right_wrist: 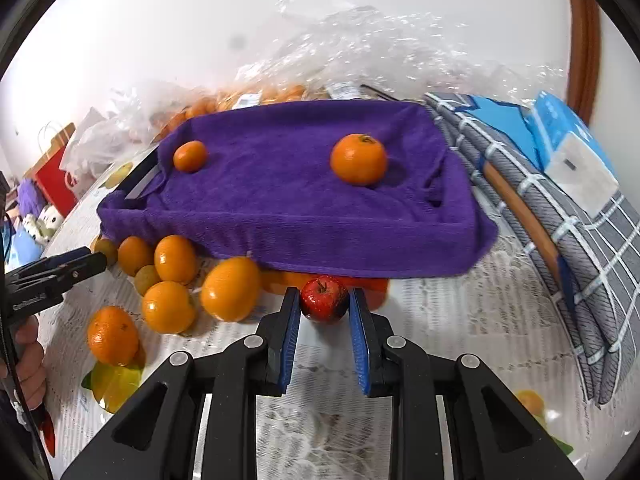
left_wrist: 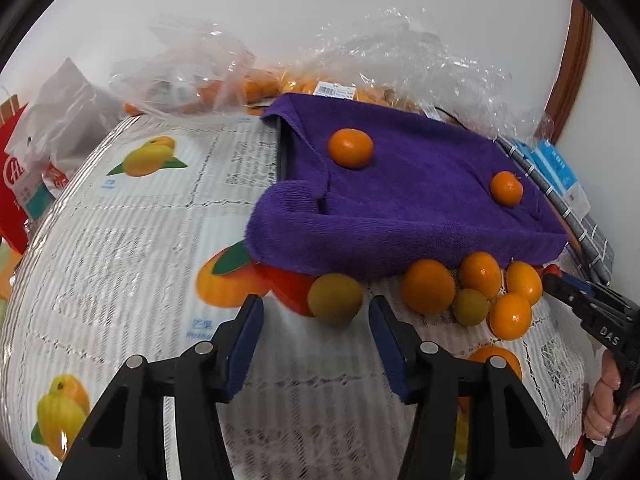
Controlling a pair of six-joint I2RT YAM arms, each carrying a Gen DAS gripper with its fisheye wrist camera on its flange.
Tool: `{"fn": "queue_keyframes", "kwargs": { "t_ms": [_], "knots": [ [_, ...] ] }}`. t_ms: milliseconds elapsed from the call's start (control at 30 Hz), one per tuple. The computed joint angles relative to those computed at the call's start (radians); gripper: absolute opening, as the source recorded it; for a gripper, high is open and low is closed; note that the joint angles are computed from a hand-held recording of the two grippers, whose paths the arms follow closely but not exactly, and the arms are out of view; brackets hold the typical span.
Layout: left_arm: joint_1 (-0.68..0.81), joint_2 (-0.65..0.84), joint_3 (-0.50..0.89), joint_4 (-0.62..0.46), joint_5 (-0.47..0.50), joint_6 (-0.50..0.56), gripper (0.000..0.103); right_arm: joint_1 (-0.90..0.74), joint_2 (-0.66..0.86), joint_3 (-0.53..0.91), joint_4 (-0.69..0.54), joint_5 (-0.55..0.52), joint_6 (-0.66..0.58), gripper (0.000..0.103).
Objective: Organize fruits
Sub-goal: 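Close the right tool on the small red apple, then place the red apple on the towel with the right tool while the left places yellow fruit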
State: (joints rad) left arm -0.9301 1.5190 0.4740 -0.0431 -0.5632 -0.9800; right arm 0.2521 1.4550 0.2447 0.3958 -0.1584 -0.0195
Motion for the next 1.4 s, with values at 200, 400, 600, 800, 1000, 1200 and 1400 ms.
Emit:
{"fn": "queue_keyframes", "kwargs": {
  "t_ms": [200,400,600,800,1000,1200,1400],
  "knots": [
    [0.036,-0.023,-0.054,0.127,0.054,0.036,0.027,-0.015,0.001,-0.007,0.014,-0.019,-0.010,0.025],
    [-0.035,-0.119,-0.146,0.218,-0.038,-0.005,0.027,-0.008,-0.044,-0.042,0.044,-0.007,-0.012,0.025],
    [-0.125,-0.187,-0.160,0.220,-0.151,0.003,0.027,0.004,-0.107,-0.073,0.057,0.031,0.004,0.025],
    [-0.035,-0.285,-0.114,0.162,-0.100,0.059,0.027,-0.005,-0.315,-0.041,-0.133,0.010,-0.001,0.025],
    [0.123,-0.189,0.038,0.181,-0.016,0.220,0.027,-0.009,-0.302,0.111,-0.223,0.030,-0.028,0.025],
    [0.218,-0.018,0.087,0.298,0.082,0.233,0.027,-0.024,-0.077,0.252,-0.165,0.022,-0.029,0.025],
    [0.243,0.085,0.086,0.370,0.114,0.244,0.027,-0.036,0.131,0.285,-0.056,0.001,-0.029,0.025]
  ]
}}
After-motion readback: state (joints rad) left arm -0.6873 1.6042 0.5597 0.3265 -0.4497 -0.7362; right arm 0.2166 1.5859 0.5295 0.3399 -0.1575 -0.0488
